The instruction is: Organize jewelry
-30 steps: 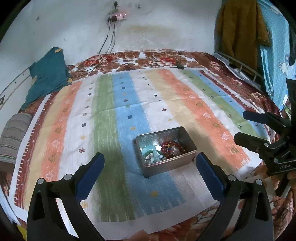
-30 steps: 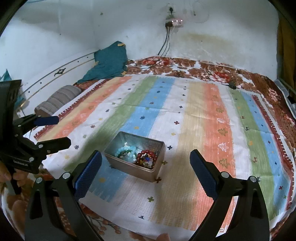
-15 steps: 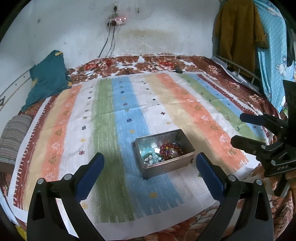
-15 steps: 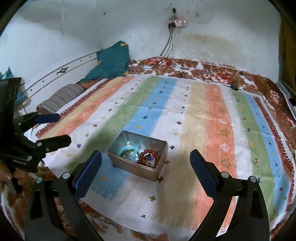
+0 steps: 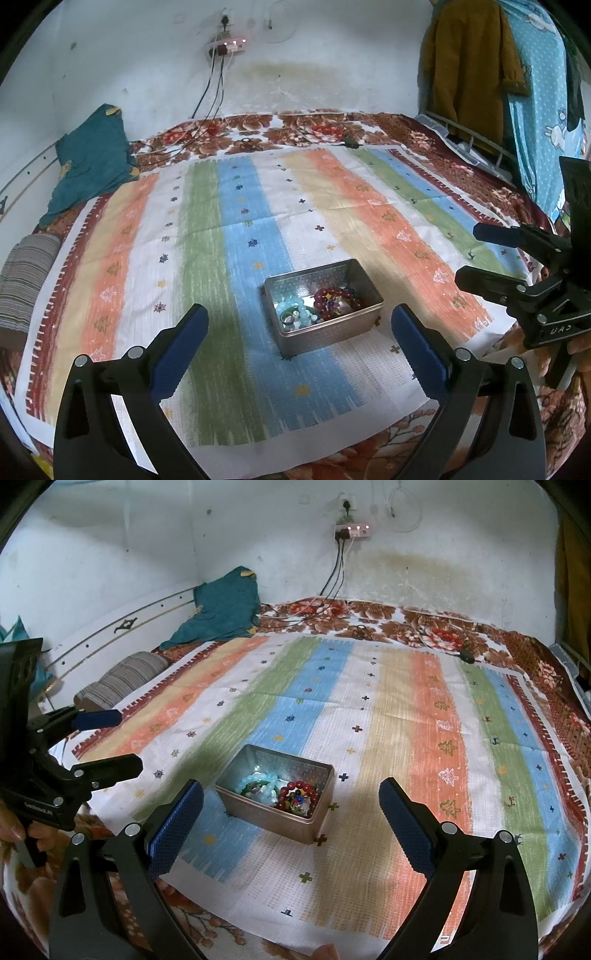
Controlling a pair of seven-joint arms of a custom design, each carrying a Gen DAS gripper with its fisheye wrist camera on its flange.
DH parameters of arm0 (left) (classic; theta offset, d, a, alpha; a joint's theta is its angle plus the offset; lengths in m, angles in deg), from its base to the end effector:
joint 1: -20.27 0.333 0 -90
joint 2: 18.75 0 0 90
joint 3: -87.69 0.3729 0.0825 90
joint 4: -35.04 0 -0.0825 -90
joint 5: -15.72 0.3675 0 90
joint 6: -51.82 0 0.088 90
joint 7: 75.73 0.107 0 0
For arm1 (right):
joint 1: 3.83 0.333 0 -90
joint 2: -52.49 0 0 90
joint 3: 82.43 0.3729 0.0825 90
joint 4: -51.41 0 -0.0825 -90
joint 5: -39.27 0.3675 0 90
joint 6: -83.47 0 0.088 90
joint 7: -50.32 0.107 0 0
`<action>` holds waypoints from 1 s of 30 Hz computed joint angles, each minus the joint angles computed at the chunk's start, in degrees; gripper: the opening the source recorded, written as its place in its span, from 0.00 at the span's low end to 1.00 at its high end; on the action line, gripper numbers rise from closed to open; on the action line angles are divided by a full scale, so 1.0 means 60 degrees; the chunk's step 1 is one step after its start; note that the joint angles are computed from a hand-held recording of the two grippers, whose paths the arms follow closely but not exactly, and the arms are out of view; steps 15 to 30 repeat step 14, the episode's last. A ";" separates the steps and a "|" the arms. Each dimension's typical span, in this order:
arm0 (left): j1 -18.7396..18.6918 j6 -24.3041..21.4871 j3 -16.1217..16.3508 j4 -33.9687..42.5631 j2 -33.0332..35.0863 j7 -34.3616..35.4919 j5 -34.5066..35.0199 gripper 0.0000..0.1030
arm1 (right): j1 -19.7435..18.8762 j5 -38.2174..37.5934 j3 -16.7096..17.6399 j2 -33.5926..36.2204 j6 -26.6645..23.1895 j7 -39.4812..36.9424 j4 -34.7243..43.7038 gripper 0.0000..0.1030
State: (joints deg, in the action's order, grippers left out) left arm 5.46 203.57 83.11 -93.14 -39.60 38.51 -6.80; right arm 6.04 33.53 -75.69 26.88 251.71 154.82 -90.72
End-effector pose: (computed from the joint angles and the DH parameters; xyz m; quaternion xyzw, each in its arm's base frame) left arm 0.4324 -0.1487 0.6630 -0.4699 0.7886 -0.3525 0.1817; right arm 0.3962 0.1349 0.6153 -0.6786 0.5907 -0.2614 0.3496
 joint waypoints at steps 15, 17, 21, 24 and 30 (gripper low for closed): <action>-0.0060 -0.0025 0.0092 0.0026 0.0024 0.0123 -0.0158 0.94 | -0.0172 -0.0082 0.0122 -0.0036 0.0147 0.0202 -0.0036 0.94; -0.0060 -0.0025 0.0092 0.0026 0.0024 0.0123 -0.0158 0.94 | -0.0172 -0.0082 0.0122 -0.0036 0.0147 0.0202 -0.0036 0.94; -0.0060 -0.0025 0.0092 0.0026 0.0024 0.0123 -0.0158 0.94 | -0.0172 -0.0082 0.0122 -0.0036 0.0147 0.0202 -0.0036 0.94; -0.0060 -0.0025 0.0092 0.0026 0.0024 0.0123 -0.0158 0.94 | -0.0172 -0.0082 0.0122 -0.0036 0.0147 0.0202 -0.0036 0.94; -0.0060 -0.0025 0.0092 0.0026 0.0024 0.0123 -0.0158 0.94 | -0.0172 -0.0082 0.0122 -0.0036 0.0147 0.0202 -0.0036 0.94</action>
